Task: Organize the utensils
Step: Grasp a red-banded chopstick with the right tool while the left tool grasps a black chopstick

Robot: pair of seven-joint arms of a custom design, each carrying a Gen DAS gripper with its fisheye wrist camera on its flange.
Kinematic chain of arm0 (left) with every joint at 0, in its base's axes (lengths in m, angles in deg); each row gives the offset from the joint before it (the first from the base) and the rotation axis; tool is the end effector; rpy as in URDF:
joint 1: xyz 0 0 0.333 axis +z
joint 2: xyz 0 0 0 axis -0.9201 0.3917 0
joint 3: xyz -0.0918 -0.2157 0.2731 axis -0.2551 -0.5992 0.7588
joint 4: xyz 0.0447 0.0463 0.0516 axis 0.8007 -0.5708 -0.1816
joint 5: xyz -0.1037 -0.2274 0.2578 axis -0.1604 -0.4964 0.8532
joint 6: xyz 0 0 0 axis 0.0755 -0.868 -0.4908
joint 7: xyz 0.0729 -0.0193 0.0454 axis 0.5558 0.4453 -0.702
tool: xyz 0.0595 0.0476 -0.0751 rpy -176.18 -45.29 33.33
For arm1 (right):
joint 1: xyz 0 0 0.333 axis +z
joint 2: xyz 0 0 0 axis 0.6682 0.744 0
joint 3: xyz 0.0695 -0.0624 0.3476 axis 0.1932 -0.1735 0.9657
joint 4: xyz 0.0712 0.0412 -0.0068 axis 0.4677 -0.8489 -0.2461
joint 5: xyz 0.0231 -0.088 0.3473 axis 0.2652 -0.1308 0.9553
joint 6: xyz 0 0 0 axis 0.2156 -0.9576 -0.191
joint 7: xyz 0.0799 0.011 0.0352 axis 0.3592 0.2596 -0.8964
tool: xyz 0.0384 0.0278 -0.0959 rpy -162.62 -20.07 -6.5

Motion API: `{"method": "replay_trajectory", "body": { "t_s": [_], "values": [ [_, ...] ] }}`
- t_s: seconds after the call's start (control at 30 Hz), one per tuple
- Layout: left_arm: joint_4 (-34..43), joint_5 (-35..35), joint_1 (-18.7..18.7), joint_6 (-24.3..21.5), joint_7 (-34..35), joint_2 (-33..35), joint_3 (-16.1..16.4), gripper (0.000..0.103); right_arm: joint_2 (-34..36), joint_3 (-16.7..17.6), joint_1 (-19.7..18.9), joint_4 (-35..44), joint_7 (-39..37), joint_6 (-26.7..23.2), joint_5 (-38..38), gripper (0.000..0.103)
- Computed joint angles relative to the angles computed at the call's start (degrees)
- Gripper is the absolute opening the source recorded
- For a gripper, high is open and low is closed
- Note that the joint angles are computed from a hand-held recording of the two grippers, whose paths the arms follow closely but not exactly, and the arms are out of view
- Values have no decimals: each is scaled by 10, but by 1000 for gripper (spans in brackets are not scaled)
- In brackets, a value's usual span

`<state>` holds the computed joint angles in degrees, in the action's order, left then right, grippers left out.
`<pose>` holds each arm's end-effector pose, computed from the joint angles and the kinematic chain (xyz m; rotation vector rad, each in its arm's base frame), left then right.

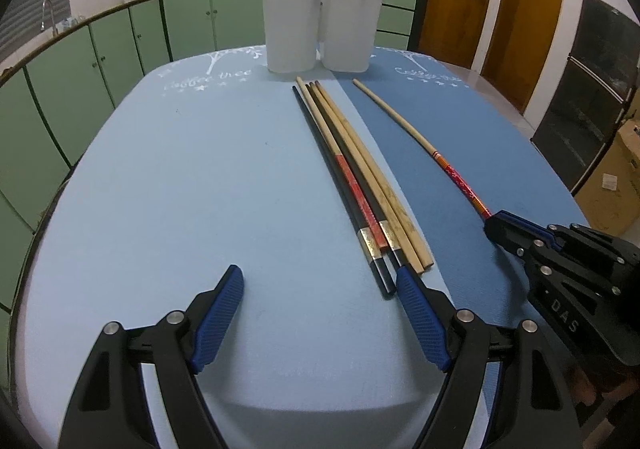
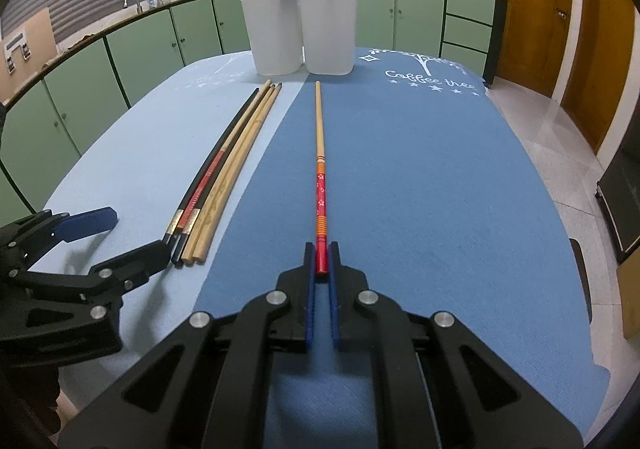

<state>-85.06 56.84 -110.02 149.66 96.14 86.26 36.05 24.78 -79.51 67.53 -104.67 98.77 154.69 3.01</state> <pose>0.6442 -0.3546 0.2907 -1.7508 1.9637 -0.7097 0.6333 0.2434 0.2791 -1.9290 1.5418 -0.5343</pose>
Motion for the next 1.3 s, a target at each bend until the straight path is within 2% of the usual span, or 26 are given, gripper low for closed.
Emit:
{"method": "replay_trajectory", "body": {
  "t_s": [0.1,0.2,0.3,0.43,0.6,0.7,0.77,0.87,0.9,0.97,1.03,1.3],
  "values": [
    [-2,9,-23,-6,-17,4,30,69,0,3,-3,-1,0,2,0,5],
    [-15,11,-34,-7,-39,0,50,67,-2,4,-4,-4,-1,5,1,5],
    [-20,12,-24,-3,-46,-5,43,66,-2,6,-6,-7,0,9,3,6],
    [-17,23,-39,-8,-59,1,60,65,-2,11,-10,-9,0,14,5,6],
    [-15,25,-29,-6,-66,0,50,61,1,16,-14,-11,1,26,9,6],
    [-15,28,-33,-3,-74,2,55,59,2,17,-16,-11,1,30,11,6],
    [-16,28,-36,2,-76,3,58,54,3,17,-16,-10,0,31,13,6],
    [-16,24,-36,12,-71,4,55,39,4,12,-11,-8,-2,29,15,6],
    [-15,21,-32,17,-66,3,49,30,4,12,-10,-8,-2,29,16,6],
    [-16,15,-34,20,-59,3,48,22,4,13,-11,-7,-3,26,16,5],
    [-15,9,-32,24,-47,3,42,8,2,15,-13,-7,-3,24,15,5],
    [-21,-15,-34,24,-25,-3,41,7,-8,34,-33,-8,-4,7,1,5]
  ]
}}
